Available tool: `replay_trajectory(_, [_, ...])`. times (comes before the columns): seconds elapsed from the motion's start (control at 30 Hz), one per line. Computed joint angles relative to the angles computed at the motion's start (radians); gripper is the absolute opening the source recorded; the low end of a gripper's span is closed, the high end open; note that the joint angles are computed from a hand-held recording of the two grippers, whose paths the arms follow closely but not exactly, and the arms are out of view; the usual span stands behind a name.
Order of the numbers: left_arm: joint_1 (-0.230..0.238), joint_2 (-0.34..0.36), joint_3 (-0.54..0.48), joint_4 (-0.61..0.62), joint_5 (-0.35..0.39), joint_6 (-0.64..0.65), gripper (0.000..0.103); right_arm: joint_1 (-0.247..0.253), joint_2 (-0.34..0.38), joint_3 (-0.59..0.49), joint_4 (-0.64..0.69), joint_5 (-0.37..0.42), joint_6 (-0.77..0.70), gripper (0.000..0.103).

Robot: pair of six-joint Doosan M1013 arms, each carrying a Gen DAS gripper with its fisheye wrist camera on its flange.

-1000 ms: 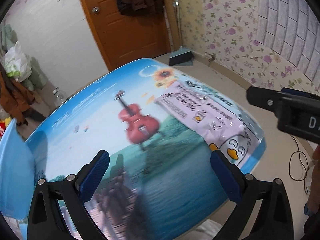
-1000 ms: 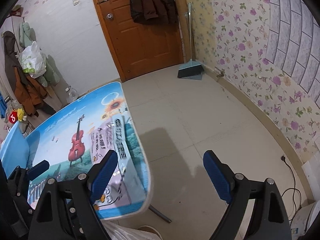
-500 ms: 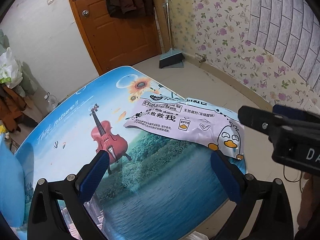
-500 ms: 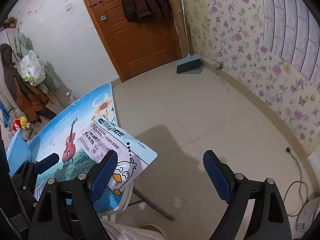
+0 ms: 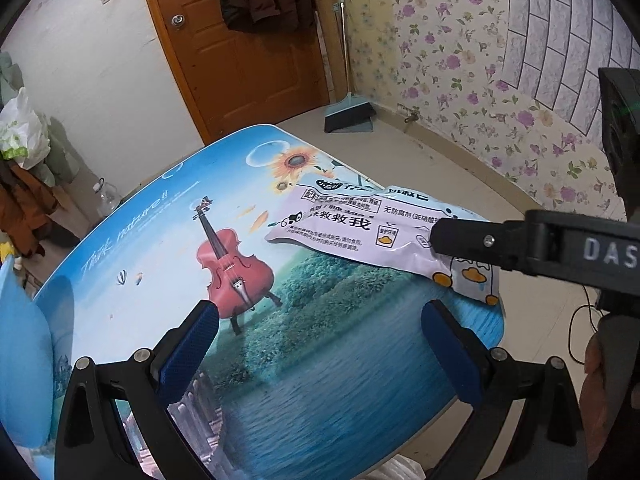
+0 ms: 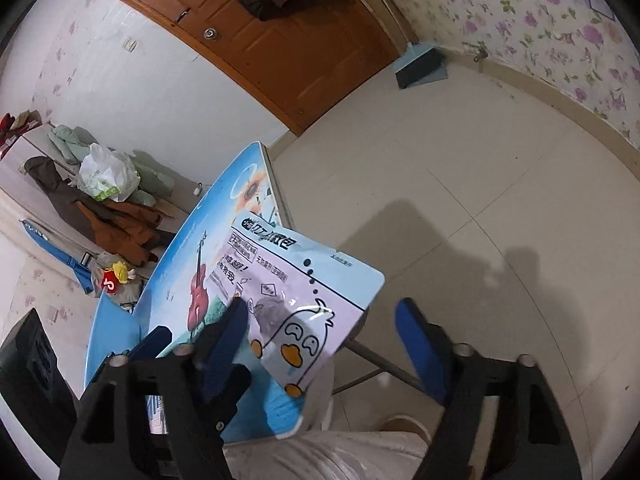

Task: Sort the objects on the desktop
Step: 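Close the right tool on the bag edge while the left tool grips the bag too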

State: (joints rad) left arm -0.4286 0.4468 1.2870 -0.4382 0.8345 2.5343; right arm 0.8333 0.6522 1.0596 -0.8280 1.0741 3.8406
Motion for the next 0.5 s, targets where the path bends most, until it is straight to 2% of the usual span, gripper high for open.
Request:
replay_trajectory(0.03, [0.0, 0.001, -0.001, 0.002, 0.0, -0.004, 0.102, -0.001, -0.003, 0.005, -0.011, -0.018, 0.005, 0.056])
replay_trajectory(0.13, [0.002, 0.003, -0.005, 0.006, 0.004, -0.013, 0.103, -0.001, 0.001, -0.007, -0.009, -0.008, -0.021, 0.049])
replay_trajectory(0.23, [0.004, 0.004, -0.007, 0.008, 0.005, -0.019, 0.103, 0.0, 0.006, -0.015, -0.022, -0.009, -0.035, 0.031])
replay_trajectory(0.4, [0.006, 0.005, -0.009, 0.012, 0.007, -0.031, 0.102, 0.006, 0.021, -0.05, -0.042, 0.035, -0.069, 0.025])
replay_trajectory(0.43, [0.006, 0.005, -0.009, 0.014, 0.005, -0.033, 0.103, 0.006, 0.021, -0.051, -0.048, 0.037, -0.068, 0.021])
replay_trajectory(0.47, [0.005, 0.005, -0.009, 0.016, 0.003, -0.035, 0.103, 0.008, 0.014, -0.039, -0.073, 0.012, -0.051, 0.011])
replay_trajectory(0.5, [0.006, 0.004, -0.009, 0.016, -0.001, -0.035, 0.103, 0.009, 0.009, -0.03, -0.091, -0.008, -0.039, 0.011])
